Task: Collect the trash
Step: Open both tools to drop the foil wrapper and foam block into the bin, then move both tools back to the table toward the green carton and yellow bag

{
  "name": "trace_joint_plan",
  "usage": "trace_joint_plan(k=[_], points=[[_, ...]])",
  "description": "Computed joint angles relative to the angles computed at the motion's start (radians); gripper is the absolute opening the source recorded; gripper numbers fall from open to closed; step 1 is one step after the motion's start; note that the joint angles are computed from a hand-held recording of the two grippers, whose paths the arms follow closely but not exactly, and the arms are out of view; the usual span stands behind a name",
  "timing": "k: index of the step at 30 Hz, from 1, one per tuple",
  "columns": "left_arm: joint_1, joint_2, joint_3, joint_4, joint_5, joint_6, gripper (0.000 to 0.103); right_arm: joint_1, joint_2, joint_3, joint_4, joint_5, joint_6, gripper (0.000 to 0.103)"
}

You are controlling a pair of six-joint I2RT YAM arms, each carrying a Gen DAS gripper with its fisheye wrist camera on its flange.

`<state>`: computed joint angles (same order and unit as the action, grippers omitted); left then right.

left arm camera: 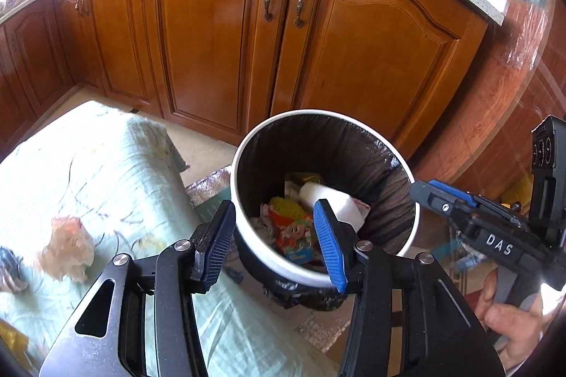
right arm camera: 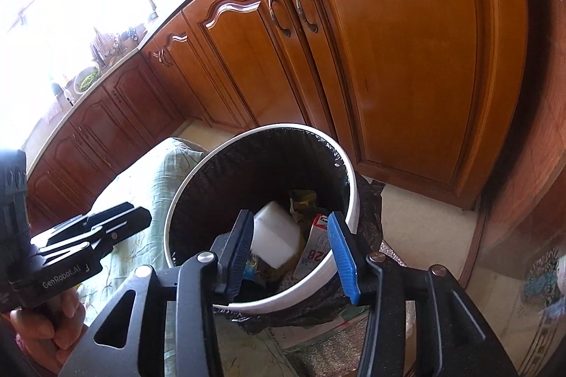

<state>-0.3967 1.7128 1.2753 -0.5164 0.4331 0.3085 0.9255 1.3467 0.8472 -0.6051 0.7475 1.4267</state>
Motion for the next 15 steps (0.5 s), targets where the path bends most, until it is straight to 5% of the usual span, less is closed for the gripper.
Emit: trace_joint_plan(k=[4, 15], points=[[0.060, -0.053, -0.079, -0.008, 0.029, 0.021, 0.046, 0.081, 0.025, 0.018, -0.005, 0.057, 0.055, 0.071], [0.345, -0.195, -0.276, -0.061, 0.128, 0.192, 0.046, 0.224, 0.192, 0.149, 0.046, 0.124, 0.124, 0.072]])
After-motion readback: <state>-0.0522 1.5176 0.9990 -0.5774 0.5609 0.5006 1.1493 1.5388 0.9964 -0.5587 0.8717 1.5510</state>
